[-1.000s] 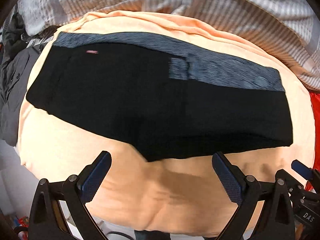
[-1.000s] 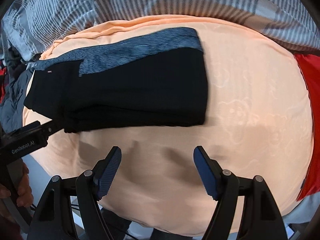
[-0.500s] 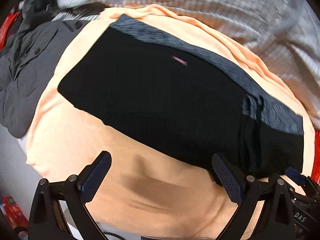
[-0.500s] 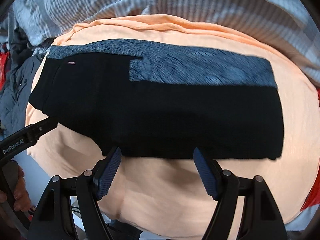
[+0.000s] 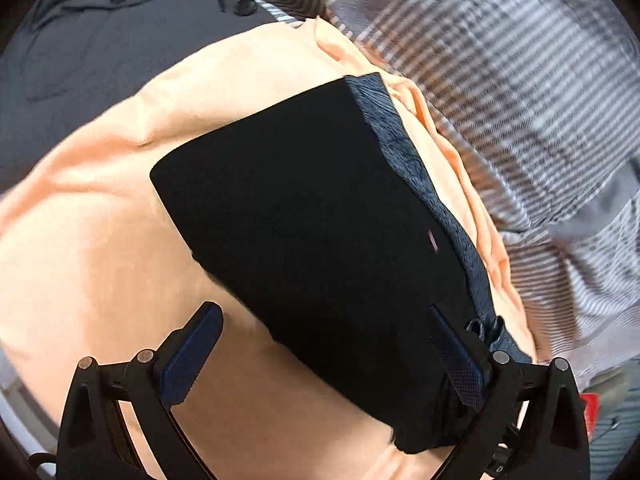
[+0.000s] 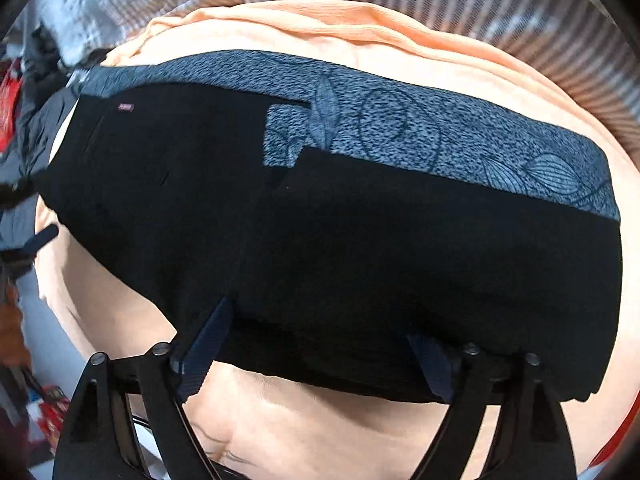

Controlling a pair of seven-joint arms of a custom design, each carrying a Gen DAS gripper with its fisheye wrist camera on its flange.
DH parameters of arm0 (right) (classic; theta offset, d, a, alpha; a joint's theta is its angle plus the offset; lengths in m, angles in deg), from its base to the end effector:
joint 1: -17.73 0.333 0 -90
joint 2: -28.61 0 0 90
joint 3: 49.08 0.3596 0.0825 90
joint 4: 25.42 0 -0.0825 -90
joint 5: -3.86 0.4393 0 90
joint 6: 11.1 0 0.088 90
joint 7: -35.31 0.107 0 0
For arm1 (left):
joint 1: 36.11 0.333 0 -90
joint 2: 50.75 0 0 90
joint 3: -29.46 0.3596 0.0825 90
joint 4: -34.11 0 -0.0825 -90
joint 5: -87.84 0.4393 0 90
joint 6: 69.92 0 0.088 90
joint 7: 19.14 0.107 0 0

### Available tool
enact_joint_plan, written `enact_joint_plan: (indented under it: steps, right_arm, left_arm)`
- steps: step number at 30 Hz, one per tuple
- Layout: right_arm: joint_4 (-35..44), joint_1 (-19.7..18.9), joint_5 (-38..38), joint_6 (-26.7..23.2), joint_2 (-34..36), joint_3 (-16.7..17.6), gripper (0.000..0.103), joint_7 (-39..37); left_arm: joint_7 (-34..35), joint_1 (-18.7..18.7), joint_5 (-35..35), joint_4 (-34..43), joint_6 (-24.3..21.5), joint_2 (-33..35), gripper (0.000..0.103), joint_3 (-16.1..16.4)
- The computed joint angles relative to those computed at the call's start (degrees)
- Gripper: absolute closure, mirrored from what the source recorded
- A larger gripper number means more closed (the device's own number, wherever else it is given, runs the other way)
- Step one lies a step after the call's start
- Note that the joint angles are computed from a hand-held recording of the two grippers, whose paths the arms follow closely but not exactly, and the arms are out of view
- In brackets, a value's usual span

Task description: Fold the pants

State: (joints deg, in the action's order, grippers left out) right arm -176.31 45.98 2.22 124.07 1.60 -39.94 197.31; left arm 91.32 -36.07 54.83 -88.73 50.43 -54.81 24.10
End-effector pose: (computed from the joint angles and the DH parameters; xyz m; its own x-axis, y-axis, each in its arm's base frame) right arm 0.3413 0.2594 0.4243 -0.5455 -0.8246 -0.1497 -0.8120 0.5643 -0.1493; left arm 0.5713 -0.0801 0.4602 -0.1713 -0.8728 0.4570 -0.9839 0.1276 -0.1251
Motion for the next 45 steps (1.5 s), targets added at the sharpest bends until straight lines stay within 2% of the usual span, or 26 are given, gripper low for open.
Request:
enact_joint_plan:
  steps: [3,11,13,16,19,21,22,23,26,28,31,36,40,42,45]
  right_arm:
    - [-0.1,0.0,-0.5,0.3,0.0,0.4,0.013,0.3]
    - [0.3,0.0,-2.0,0.1,0.4,1.0,0.012,1.2]
    - [0.5,-0.2,-2.5,0.2,0.7,1.2,0.012,1.7]
    - [0.4,-0.2,-3.1,0.4,0.7,1.3,0.012,2.1]
    - [0.3,-0.1,-3.5,0.5,0.6,1.5,0.012,2.6]
    - [0.2,0.2,-3.2,0.5,0.4,1.1,0.012,2.3]
    - [0.2,0.4,-2.5,0.3,-0.1,0.6,0.012,1.9]
    - [0.3,0.5,-1.9,-0.1,-0.5,0.3,0.012,1.6]
    - [1.6,0.0,-0.8,-2.7,-2.0,-0.4,0.017,1.4]
    - [2.6,-0.5,-0.1,-2.9,-3.2,-1.3,0.017,0.5]
    - [5.2,-0.8,2.0,-0.8,-3.0,-4.2,0.017,-4.7]
    - [14.6,-1.3,7.5,1.8,3.7,-8.2,0.015,-18.2]
    - [26.0,0.5,20.2,2.8,14.4,-11.9,0.012,-33.3]
    - [33.3,0.7,27.2,-0.2,21.1,-12.9,0.010,-41.2]
    - [45.9,-1.3,30.1,-8.9,31.3,-11.4,0.009,-48.0]
  left_arm:
    - [2.0,0.6,-4.8,1.1,-2.5,2.2,0.001,0.7]
    - [7.0,1.6,-13.0,4.1,-4.9,5.0,0.001,0.3]
    - [7.5,1.5,-14.3,3.9,-4.1,5.2,0.001,0.0]
    - [7.3,0.9,-15.0,2.6,-0.4,4.8,0.001,-0.7]
    - [4.9,-0.2,-12.5,1.5,3.6,3.8,0.001,-1.4]
    - [0.6,-1.2,-6.4,0.9,7.0,2.9,0.016,-2.1]
    - [-1.7,-1.7,-2.4,0.5,8.9,2.4,0.042,-2.4]
    - [-3.9,-2.0,2.2,0.3,10.4,2.1,0.063,-2.6]
    - [-2.4,-2.6,4.8,0.1,10.6,0.9,0.074,-2.4]
    - [0.3,-3.8,10.2,-2.5,15.0,-2.0,0.075,-3.4]
    - [3.0,-5.6,16.8,-6.9,21.3,-6.8,0.076,-4.8]
    - [6.0,-7.5,21.9,-10.2,26.1,-10.3,0.076,-5.5]
    - [6.4,-8.0,24.2,-11.1,28.1,-11.0,0.076,-5.8]
    - [6.5,-8.1,24.7,-11.2,28.4,-11.2,0.076,-5.7]
    - [7.4,-8.4,25.4,-12.2,29.7,-12.0,0.076,-5.6]
